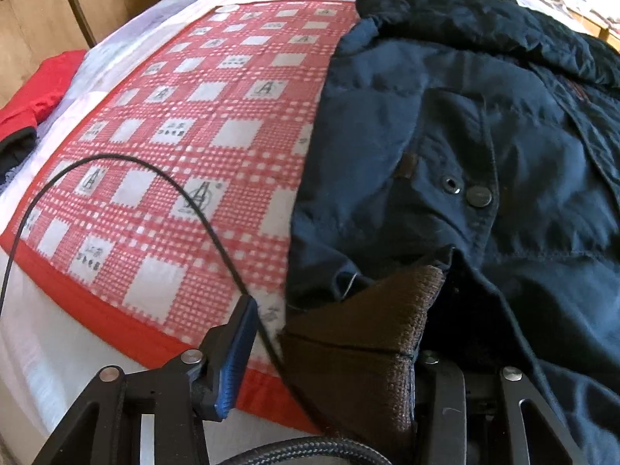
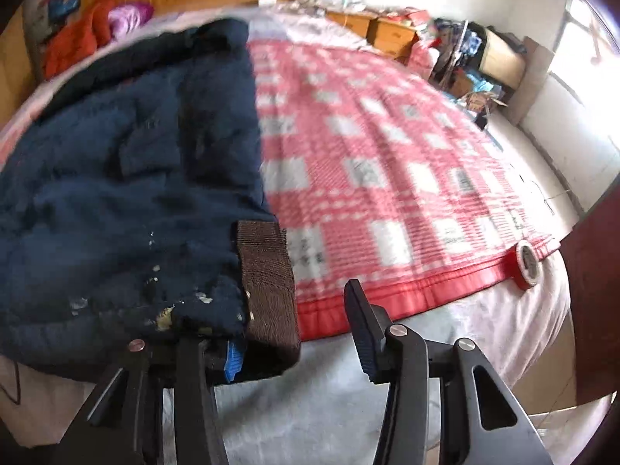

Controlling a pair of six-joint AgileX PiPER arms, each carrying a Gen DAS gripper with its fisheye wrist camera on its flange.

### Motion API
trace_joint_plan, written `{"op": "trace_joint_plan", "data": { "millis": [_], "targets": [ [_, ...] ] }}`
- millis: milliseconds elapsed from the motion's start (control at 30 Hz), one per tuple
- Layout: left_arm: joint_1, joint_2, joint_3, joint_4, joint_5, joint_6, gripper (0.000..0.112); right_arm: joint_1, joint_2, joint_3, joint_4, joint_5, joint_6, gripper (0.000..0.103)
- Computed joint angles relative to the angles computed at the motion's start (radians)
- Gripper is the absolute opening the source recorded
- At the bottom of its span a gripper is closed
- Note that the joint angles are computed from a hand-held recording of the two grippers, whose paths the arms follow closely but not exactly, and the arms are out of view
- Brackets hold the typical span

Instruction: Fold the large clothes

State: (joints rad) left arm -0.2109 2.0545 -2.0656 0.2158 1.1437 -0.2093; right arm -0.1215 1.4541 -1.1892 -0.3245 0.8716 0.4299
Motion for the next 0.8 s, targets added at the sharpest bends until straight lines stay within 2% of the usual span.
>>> {"op": "trace_joint_plan", "data": {
  "millis": [67,200,333,367,400,433,467,500,533,633,800],
  "targets": [
    [0.011,-0.026,0.043,-0.017,-0.018,0.016,0.041,-0.006,-0.011,-0.006,0.007,0.004,-0.03,0.049],
    [0.015,-0.068,0.121,-0.048,-0.054,0.064,0.04,-0.036,0.068,-0.047,0.148,0.007,-0.148,0.049],
    [0.017,-0.073,0.138,-0.055,-0.074,0.095,0.039,0.005,0.127,-0.088,0.114,-0.017,-0.164,0.048],
    [0.019,-0.075,0.136,-0.05,-0.078,0.099,0.031,-0.01,0.116,-0.087,0.078,-0.035,-0.123,0.045],
    [0.024,-0.077,0.134,-0.048,-0.082,0.101,0.029,-0.044,0.106,-0.085,0.081,-0.042,-0.093,0.04],
    [0.036,-0.085,0.136,-0.071,-0.087,0.109,0.028,-0.076,0.104,-0.084,0.125,-0.048,-0.096,0.04],
    [0.041,-0.092,0.14,-0.085,-0.09,0.117,0.022,-0.112,0.114,-0.096,0.192,-0.029,-0.116,0.038],
    [0.038,-0.099,0.149,-0.086,-0.092,0.124,0.02,-0.112,0.122,-0.101,0.218,-0.015,-0.142,0.023],
    [0.033,-0.105,0.161,-0.095,-0.094,0.149,0.016,-0.093,0.13,-0.106,0.22,-0.004,-0.157,0.019],
    [0.013,-0.103,0.199,-0.076,-0.101,0.213,0.016,-0.057,0.151,-0.122,0.184,-0.004,-0.137,0.019],
    [0.034,-0.059,0.16,-0.094,-0.092,0.228,0.018,-0.096,0.229,-0.163,0.261,0.009,-0.185,0.022]
  ]
}}
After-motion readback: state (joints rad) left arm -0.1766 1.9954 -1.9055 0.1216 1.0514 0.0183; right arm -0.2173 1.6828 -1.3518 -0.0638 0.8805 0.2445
